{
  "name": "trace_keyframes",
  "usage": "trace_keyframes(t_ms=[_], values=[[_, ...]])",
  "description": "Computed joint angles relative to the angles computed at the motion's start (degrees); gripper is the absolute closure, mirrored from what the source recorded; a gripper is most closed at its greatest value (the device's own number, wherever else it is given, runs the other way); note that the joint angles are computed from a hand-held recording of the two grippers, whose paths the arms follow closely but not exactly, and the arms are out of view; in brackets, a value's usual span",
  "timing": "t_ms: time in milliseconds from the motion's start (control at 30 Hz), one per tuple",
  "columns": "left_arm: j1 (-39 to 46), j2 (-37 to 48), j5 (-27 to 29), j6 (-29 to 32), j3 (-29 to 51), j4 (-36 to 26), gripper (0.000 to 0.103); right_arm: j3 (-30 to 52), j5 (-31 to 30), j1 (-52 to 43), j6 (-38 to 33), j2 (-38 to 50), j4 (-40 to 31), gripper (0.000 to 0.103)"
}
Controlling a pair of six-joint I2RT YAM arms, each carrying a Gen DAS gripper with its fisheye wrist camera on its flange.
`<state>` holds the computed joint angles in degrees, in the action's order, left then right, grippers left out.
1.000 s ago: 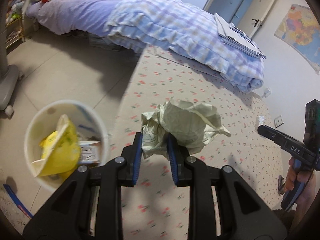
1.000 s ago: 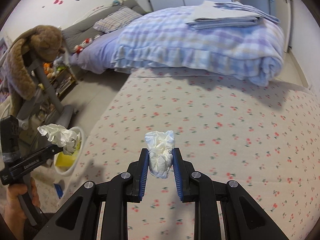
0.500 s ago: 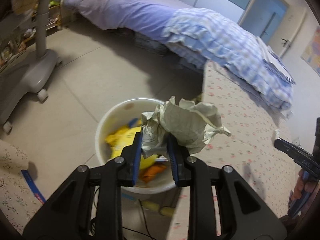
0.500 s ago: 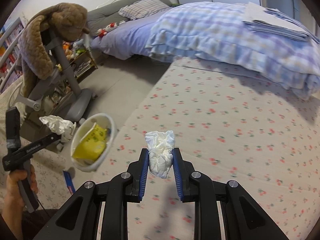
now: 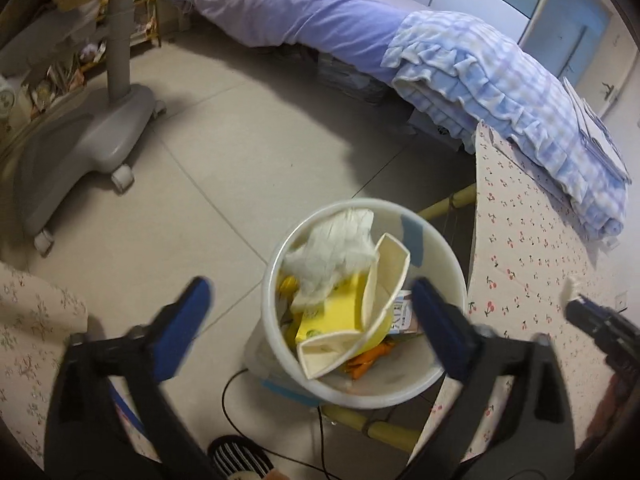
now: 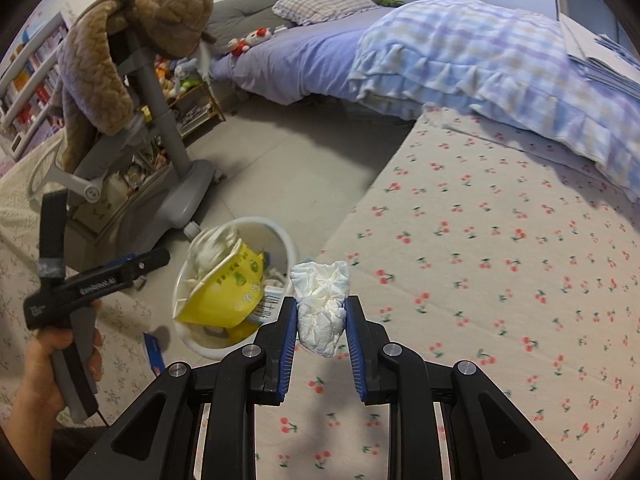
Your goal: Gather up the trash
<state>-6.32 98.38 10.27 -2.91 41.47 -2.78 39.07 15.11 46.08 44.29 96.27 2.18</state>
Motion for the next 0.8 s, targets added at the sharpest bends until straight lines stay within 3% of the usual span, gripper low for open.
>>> trace_keyframes(t_ms=[167, 367, 567, 600, 700, 800], values=[[2.3, -1.8, 1.3, 0.5, -0.6, -2.0, 0.001, 5.0, -2.1, 0.7, -0.5, 6.7, 1.3, 0.078], [2.3, -4.9, -0.9, 2.4, 0.0, -6.2, 0.001, 12.2, -2.8, 2.4, -1.1, 14.4, 1.3, 0.078], [4.0, -6.4, -2.0, 4.2, -0.7, -6.8, 0.001, 17.4, -4.0, 2.5, -0.2, 19.9, 2.1, 0.075], [4.3, -6.7, -1.7, 4.3, -0.7, -7.0, 0.001, 17.5, -4.5, 2.2, -0.1, 20.2, 2.5, 0.068], [4.4, -7.5, -1.2, 4.0, -1.0, -7.0, 0.001, 18.4, -4.9, 1.6, 2.8, 21.3, 2.3, 0.021], [3.7, -8.6, -1.0, 3.9, -1.6, -7.2, 0.001, 17.3, -4.0, 1.4, 5.6, 20.3, 2.6, 0.019]])
